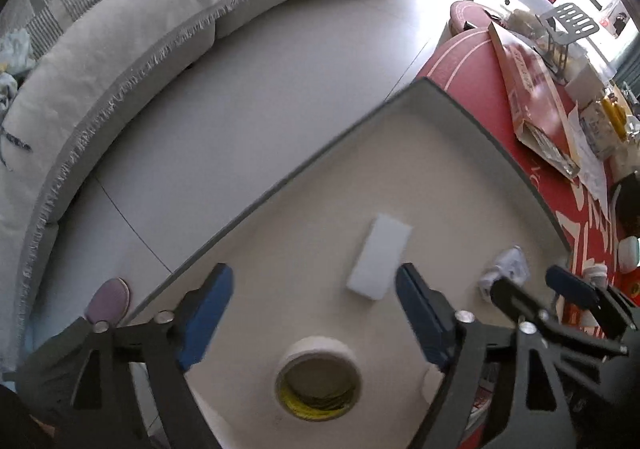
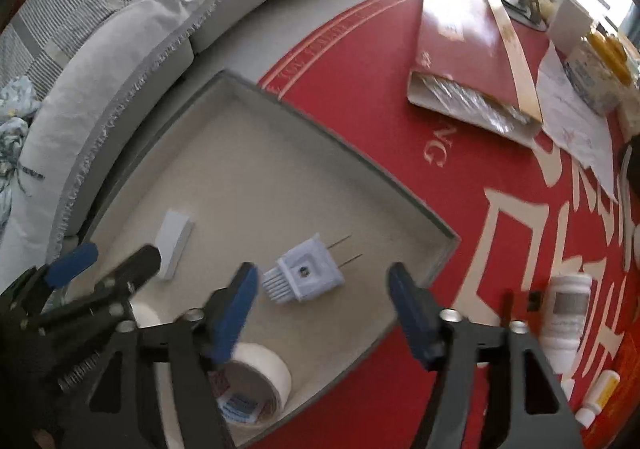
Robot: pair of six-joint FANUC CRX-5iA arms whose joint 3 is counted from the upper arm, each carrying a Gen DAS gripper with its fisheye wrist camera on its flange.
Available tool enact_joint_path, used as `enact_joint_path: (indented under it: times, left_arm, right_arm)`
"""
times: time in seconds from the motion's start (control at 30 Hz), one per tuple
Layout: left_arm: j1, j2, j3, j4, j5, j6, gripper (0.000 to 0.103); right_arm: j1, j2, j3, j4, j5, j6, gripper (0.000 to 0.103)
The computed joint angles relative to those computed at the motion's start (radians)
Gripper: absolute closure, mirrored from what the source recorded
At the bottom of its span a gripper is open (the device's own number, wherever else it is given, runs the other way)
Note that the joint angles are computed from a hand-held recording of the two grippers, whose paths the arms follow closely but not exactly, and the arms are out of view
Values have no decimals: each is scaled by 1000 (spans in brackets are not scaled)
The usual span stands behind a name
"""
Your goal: Organize rigid objects
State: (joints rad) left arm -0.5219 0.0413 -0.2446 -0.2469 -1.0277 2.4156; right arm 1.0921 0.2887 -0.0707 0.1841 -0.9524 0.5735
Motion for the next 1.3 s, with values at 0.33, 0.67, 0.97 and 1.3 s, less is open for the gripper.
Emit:
enact_joint_path:
  times: [0.33, 0.67, 0.97, 1.3]
  left_arm:
    - [-62, -108, -54, -2, 48, 49, 8]
    - [-217, -257, -126, 28, 100, -6, 0]
    - [-404, -198, -114, 20, 55, 78, 0]
    - [-429, -236, -143, 0, -3, 150, 0]
  right_arm:
    - [71, -135, -136, 54, -12, -89, 3]
    - [301, -508, -454, 242, -95, -597, 0]
    - [567, -592, -581, 166, -233, -851, 0]
    - [433, -420, -494, 116, -165, -624, 54]
